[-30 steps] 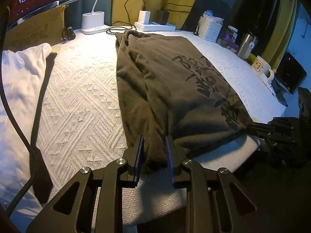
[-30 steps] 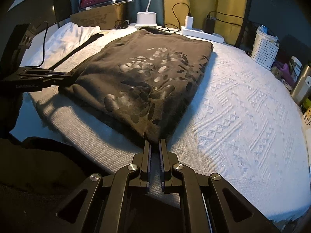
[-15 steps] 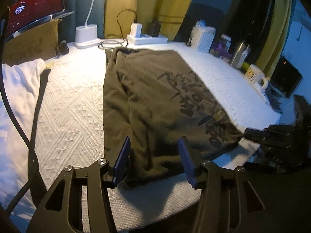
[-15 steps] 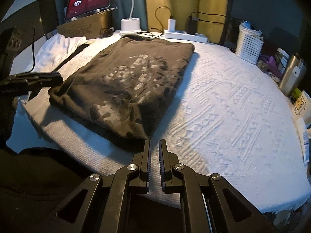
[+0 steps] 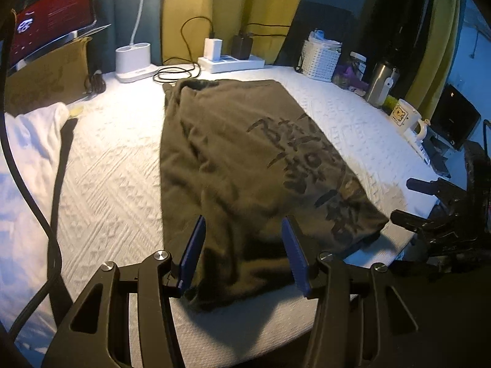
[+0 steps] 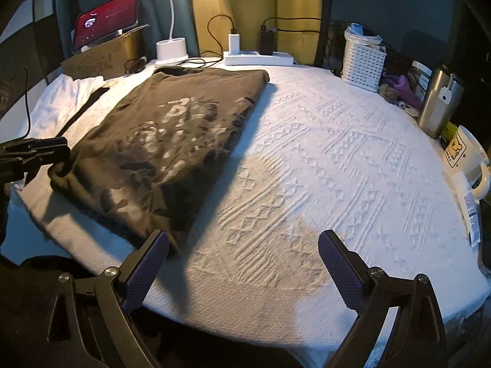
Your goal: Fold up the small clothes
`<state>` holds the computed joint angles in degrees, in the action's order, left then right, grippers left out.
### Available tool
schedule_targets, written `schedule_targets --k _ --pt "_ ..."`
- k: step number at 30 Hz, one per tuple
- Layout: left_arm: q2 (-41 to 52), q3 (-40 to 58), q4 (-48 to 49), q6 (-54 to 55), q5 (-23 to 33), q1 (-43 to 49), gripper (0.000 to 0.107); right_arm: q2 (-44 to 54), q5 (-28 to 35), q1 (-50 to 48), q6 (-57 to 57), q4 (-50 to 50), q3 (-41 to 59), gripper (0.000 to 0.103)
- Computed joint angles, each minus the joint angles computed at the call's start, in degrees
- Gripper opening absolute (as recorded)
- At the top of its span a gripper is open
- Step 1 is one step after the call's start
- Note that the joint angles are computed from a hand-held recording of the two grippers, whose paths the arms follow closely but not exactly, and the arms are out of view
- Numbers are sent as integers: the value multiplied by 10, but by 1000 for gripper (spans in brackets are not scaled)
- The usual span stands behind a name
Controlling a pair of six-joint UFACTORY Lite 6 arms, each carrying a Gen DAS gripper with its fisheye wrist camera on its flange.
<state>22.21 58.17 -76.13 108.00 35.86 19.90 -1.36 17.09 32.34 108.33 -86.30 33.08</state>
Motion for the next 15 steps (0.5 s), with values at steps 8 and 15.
schedule_targets --k 8,15 --pt "32 35 10 -24 -38 -46 52 38 -30 -46 76 -98 35 98" --pt "84 82 19 -52 -90 -72 52 148 -39 -58 188 -239 142 98"
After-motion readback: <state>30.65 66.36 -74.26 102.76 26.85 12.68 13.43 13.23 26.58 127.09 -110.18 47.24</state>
